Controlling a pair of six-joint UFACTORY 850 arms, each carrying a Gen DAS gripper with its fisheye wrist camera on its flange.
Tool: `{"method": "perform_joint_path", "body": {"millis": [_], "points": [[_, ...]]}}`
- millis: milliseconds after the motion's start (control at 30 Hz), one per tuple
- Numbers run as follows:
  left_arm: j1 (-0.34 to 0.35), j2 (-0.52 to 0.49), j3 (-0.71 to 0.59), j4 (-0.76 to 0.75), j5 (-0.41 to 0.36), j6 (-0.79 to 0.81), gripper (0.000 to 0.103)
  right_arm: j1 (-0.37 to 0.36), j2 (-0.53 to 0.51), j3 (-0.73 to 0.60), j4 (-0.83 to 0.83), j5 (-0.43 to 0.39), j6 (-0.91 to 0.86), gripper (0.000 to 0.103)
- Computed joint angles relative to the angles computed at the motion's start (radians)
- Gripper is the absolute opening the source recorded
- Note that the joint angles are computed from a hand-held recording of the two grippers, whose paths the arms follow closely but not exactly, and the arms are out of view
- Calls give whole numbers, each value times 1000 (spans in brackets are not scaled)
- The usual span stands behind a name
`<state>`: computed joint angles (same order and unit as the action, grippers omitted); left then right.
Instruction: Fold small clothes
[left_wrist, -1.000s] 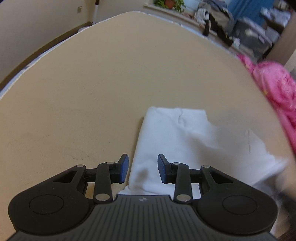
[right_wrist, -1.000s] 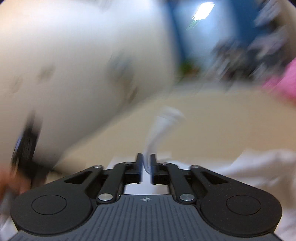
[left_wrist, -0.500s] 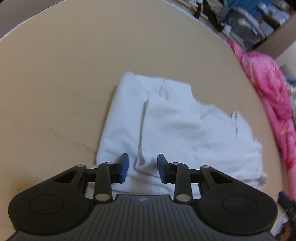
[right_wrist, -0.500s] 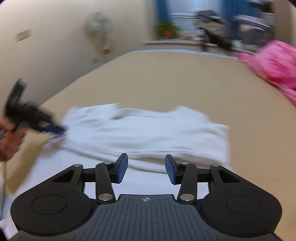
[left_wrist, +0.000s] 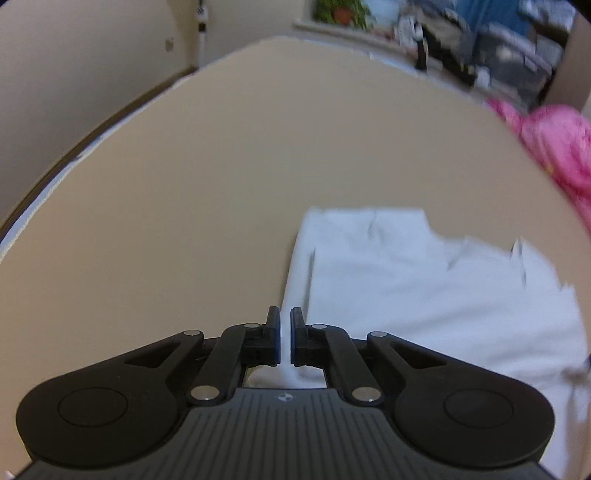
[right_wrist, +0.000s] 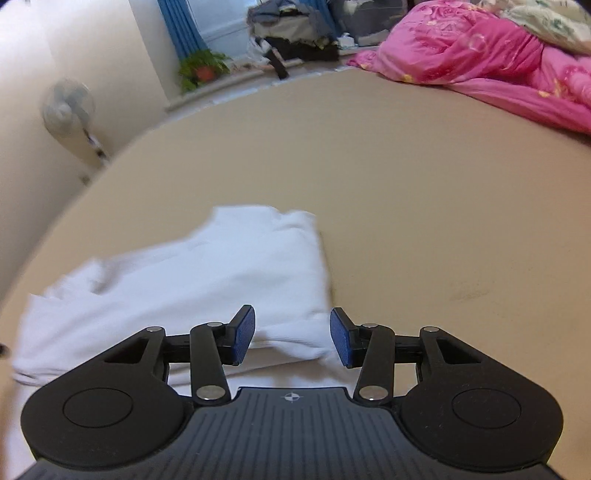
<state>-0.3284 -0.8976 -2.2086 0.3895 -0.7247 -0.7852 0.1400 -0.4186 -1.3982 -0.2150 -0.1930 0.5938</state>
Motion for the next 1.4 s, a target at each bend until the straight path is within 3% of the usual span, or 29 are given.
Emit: {"method": "perform_joint_path", "body": {"millis": [67,133,200,233,300,333,433,467,600,833,967,1067,1267,1400], "points": [[7,18,34,-60,71,31,5,0,-45,-51,-104,-132,118,47],[13,-31,-32,-193,26,151,7,-6,-68,-80,-43,-207,95,49],[20,-118,-152,-258,-115,227,7,-2,-54,-80,-61,-210,112,49],[16,-132,-172,-233,-130,207,7,1,-38,-62,-98,-180,148,49],[6,-108,-134,-191,-74,185,8,0,-2,-16,-94,-70,144,47],[1,-89,-100,-164,-37,172,11,1,-2,-16,-78,-58,110,47],[-3,-119,-129,-137,-84,178,20,7,-51,-65,-107,-204,104,50],[-6,-105,-107,-111,-79,166,21,2,-40,-54,-84,-208,120,50],[-39,14,40,22,0,117,30,-5,62,12,-38,-147,171,49],[-91,233,292,138,7,-5,31,32,308,175,-132,-106,210,50],[-141,359,444,229,22,-95,31,41,446,295,-101,-77,170,50],[-164,460,566,270,34,-147,31,69,520,372,-229,-79,290,50],[-197,551,701,307,37,-203,31,73,602,477,-204,-113,234,50],[-199,613,803,274,64,-224,31,58,628,513,-74,-129,120,50]]}}
